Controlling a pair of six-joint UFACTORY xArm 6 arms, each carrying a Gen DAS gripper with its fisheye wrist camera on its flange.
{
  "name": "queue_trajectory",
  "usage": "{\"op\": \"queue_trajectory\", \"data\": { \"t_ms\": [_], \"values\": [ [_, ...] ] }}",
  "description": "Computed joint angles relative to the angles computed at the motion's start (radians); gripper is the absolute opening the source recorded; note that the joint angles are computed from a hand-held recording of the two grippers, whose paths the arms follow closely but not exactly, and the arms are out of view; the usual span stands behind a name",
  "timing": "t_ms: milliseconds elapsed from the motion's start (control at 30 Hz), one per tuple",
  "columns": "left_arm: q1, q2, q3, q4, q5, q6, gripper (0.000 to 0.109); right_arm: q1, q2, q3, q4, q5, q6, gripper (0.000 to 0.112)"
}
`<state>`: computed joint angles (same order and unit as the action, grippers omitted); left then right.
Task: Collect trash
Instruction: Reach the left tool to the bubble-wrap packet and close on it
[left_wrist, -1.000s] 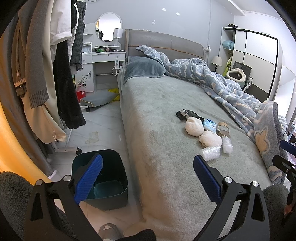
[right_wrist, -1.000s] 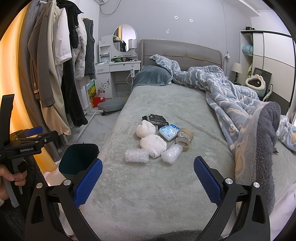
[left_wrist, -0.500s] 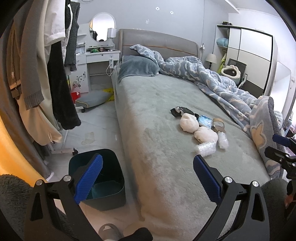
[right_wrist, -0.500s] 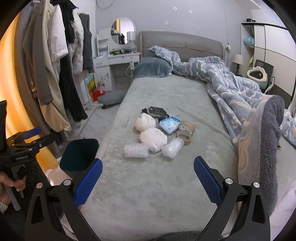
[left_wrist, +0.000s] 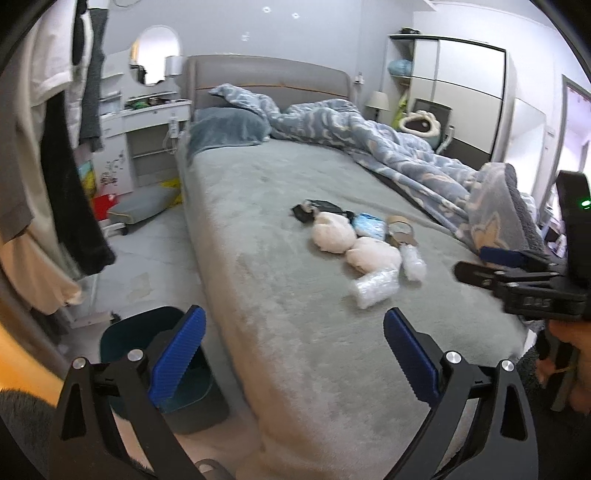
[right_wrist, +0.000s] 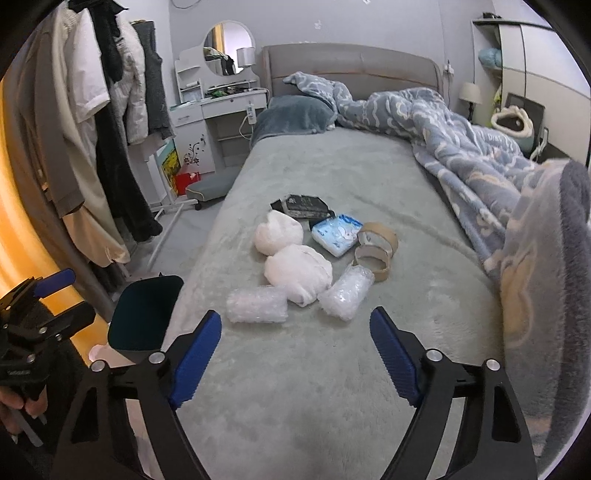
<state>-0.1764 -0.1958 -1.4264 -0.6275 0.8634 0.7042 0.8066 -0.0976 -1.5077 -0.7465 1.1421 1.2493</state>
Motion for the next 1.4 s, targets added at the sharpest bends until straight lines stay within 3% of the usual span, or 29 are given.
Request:
{"op": "queue_trajectory", "data": {
  "t_ms": [300,433,800,933,1233,1400],
  "values": [
    [-0.047,0.075,-0.057,-0.025,0.060,0.122,0.091,-0.112,-0.034,0.105,0.081,-0.147,0.040,0.069],
    [-0.049,0.134,-0.107,-0.055,0.109,0.141,0.088,-0.164,-0.039,0.144,0.132,-0.225,0.048,0.065],
    [-0.064,0.260,-0.219,-0.106,0.211,0.164,0.087,-0.245,-0.024,0.168,0.192,-0.287,0.069,0.060],
    [-0.080,0.293,-0.242,-0.096,0.225,0.157,0.086,-0.286,-0.039,0.218,0.232,-0.385,0.098,0.056],
    [-0.130,0.353,-0.288,-0.072,0.230,0.151,0.083,-0.299,0.007,0.166,0.298,-0.346,0.059,0.041],
    [-0.147,0.377,-0.305,-0.074,0.225,0.119,0.082,-0.286,-0.020,0.166,0.262,-0.315,0.092,0.041]
  ]
}}
